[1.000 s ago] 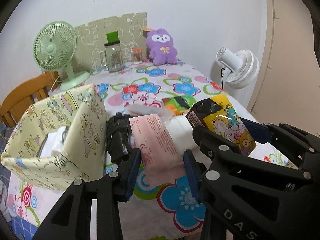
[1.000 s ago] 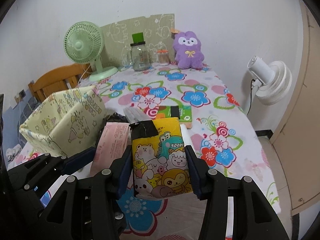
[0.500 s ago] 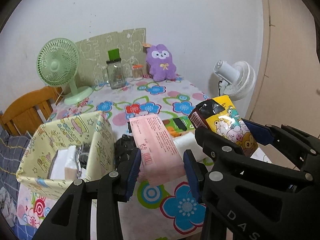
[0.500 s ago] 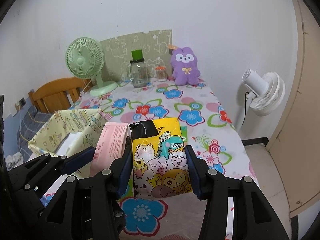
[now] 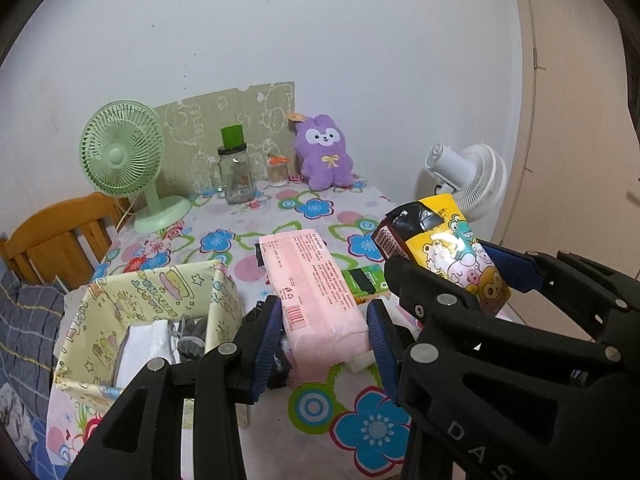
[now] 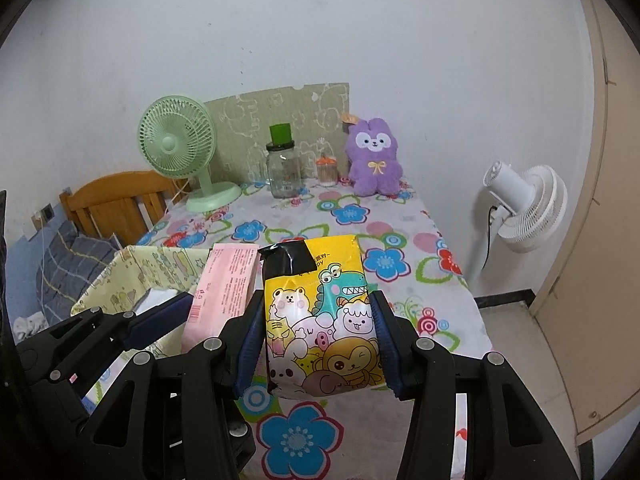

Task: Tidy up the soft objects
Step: 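Carry the snack bag with the right tool while the left tool carries the pink packet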

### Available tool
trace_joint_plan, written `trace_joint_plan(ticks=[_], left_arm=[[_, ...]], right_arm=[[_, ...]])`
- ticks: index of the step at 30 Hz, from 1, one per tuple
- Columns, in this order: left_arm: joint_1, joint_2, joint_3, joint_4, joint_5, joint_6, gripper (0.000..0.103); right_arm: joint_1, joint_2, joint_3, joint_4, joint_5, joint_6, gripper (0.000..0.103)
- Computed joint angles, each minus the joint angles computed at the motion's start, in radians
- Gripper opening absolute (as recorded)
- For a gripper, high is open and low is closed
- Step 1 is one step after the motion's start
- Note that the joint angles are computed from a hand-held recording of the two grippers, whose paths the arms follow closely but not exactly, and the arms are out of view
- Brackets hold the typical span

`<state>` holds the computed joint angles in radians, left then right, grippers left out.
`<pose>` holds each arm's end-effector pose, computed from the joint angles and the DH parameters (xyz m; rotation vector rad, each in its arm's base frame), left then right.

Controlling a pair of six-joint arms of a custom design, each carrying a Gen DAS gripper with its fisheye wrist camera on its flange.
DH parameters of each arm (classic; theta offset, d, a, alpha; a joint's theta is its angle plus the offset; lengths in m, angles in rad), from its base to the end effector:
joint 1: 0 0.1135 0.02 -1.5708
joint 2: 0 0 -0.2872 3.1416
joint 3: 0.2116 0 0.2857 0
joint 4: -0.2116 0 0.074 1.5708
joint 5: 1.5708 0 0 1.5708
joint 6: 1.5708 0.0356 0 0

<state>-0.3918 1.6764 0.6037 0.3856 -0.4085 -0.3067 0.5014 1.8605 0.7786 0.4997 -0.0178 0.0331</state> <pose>0.3001 -0.1087 0.1147 -0.1208 2.1897 0.0715 0.3309 0.1821 0.1100 -0.5139 2.1095 0.3276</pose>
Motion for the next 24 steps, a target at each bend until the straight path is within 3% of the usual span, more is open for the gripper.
trace_joint_plan(ticks=[24], left_arm=[[0.193, -0.064, -0.064, 0.043, 0.099, 0.105, 0.045]], right_arm=[[0.14, 0.09, 0.16, -0.073, 0.112, 0.051, 0.054]])
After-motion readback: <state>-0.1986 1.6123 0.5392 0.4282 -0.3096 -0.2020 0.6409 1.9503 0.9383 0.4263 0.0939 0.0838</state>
